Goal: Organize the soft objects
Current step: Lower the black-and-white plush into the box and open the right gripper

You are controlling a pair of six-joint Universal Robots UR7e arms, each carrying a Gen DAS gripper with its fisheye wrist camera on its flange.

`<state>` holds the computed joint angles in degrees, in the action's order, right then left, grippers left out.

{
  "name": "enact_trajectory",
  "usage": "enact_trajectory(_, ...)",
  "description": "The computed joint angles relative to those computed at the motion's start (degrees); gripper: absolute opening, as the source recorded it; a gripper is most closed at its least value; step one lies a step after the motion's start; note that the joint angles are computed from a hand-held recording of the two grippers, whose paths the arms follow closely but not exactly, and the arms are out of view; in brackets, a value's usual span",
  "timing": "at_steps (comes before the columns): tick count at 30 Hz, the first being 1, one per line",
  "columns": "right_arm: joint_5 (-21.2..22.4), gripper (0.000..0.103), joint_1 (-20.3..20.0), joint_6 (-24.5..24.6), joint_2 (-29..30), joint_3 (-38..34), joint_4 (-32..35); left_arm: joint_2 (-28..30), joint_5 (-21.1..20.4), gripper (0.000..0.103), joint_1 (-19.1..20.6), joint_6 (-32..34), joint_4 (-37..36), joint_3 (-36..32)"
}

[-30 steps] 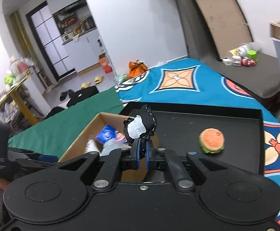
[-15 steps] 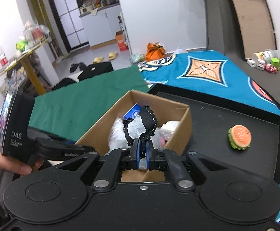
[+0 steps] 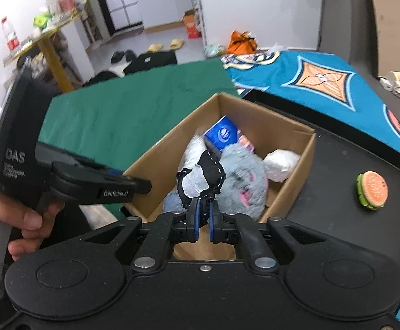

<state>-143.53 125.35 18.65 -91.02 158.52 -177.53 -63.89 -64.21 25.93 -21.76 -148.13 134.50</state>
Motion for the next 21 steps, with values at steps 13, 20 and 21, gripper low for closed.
enact_trajectory(13, 1.64, 0.025, -1.19, 4.33, -3.59, -1.29, 9.04, -0.22, -0.96, 0.012, 0.9, -0.06, -1.11, 0.12)
enact_trajectory(20, 1.29, 0.025, -0.8, 4.21, -6.01, -1.61, 11.49, -0.46, -0.47, 0.012, 0.45, -0.19, -1.67, 0.54)
enact_trajectory(21, 1.2, 0.025, -0.72, 4.22, -6.28, -1.59, 11.64, -0.59, -0.34, 0.012, 0.4, -0.31, -1.59, 0.58)
